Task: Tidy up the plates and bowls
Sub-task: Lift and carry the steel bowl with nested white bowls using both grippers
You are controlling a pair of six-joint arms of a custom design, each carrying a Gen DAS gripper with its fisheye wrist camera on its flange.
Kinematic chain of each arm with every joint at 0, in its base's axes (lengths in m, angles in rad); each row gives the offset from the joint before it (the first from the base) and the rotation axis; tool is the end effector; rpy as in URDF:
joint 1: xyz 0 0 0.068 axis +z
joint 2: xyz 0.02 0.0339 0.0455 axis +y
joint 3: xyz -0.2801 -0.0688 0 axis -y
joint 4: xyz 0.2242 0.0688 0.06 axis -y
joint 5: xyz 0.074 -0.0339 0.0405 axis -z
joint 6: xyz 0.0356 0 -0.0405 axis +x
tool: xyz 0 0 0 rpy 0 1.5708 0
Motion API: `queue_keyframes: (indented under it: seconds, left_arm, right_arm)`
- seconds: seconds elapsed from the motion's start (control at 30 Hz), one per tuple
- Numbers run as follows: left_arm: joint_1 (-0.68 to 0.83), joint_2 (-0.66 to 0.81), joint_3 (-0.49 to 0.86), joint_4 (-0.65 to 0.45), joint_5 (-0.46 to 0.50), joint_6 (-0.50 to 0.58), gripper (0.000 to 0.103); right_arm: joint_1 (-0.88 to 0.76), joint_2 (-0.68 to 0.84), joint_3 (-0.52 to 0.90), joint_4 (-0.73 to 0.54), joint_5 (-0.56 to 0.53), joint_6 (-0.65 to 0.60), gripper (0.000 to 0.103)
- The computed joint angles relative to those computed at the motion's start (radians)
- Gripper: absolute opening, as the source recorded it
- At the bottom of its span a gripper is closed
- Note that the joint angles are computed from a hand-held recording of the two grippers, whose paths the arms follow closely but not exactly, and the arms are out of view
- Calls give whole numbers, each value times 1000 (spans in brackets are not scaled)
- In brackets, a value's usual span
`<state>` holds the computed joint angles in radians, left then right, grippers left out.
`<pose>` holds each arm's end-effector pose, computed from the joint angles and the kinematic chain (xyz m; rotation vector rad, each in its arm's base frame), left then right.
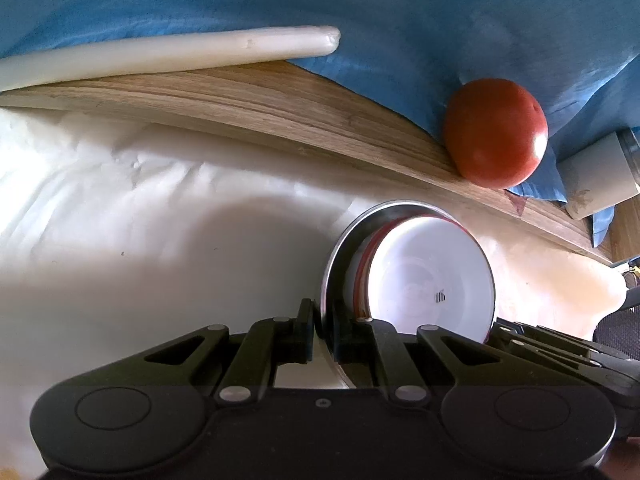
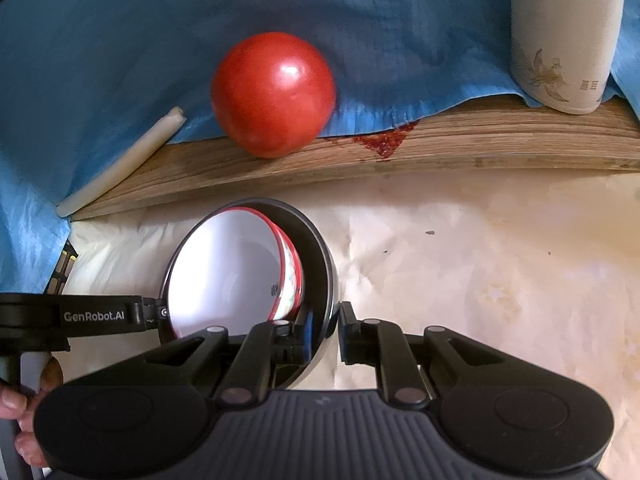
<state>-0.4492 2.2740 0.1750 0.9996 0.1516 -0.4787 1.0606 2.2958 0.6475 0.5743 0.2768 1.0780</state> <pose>0.1684 -0.0872 0.0060 0.0096 2.7473 -0.4818 0.1549 0.2569 -0.0002 0.1160 2.6344 0.4096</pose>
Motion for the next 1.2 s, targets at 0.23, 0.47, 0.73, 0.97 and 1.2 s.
queue_keyframes:
  seconds: [0.23, 0.47, 0.73, 0.97, 1.2]
  left_arm:
    - [10, 22, 1, 21, 12, 15, 8]
    - [16, 35, -2, 38, 22, 37, 8]
    - [31, 36, -7, 45, 40, 73, 8]
    - [49, 31, -24, 57, 54, 98, 8]
    - [71, 23, -55, 81, 57, 96, 8]
  right_arm:
    - [7, 5, -3, 6, 13, 22, 14]
    - [18, 1, -15, 12, 32, 46, 14]
    - [31, -10, -34, 16, 52, 80, 14]
    - [40, -25, -65, 31, 63, 94, 14]
    - [46, -37, -75, 40, 64, 80, 14]
